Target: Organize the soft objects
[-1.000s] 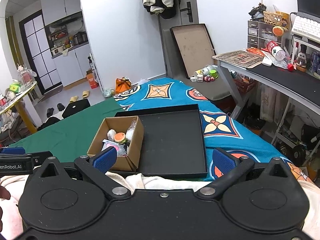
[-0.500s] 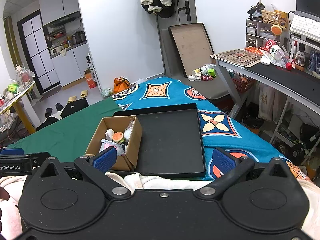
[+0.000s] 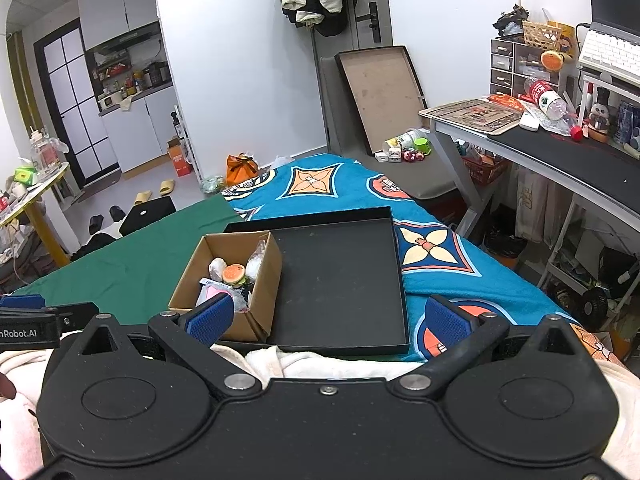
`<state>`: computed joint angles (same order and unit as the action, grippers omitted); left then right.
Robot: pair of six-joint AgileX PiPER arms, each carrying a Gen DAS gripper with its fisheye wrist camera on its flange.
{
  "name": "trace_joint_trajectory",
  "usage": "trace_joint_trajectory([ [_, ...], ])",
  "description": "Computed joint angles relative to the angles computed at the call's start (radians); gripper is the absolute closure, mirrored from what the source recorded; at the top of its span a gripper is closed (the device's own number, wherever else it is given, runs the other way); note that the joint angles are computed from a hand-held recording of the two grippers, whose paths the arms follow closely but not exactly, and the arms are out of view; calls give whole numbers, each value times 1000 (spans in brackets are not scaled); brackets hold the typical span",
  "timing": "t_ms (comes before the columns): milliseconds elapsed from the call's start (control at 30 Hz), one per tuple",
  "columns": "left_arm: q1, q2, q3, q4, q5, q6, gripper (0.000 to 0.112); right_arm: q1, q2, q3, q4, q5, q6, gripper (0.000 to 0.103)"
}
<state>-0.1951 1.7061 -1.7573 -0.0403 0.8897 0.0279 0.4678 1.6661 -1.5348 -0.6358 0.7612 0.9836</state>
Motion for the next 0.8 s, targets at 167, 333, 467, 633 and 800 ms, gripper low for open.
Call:
trace_joint_trajectory([
  [167,-2,1,-5,1,3,0,17,-3,0,-1,4,0,-4,0],
  [333,-6,2,-6,3,2,0,17,-6,-1,0,7,-2,-9,0],
  [467,-10,3,-6,6,0,2,17,-10,-1,3,13,-4,-11,0],
  [633,-13,0,0,8,-9,2,17,-11,-2,8,13,-8,-7,0],
  [800,-12,-4,5,12,-17,-5,17,-10,0,9,10,-6,-2,0],
])
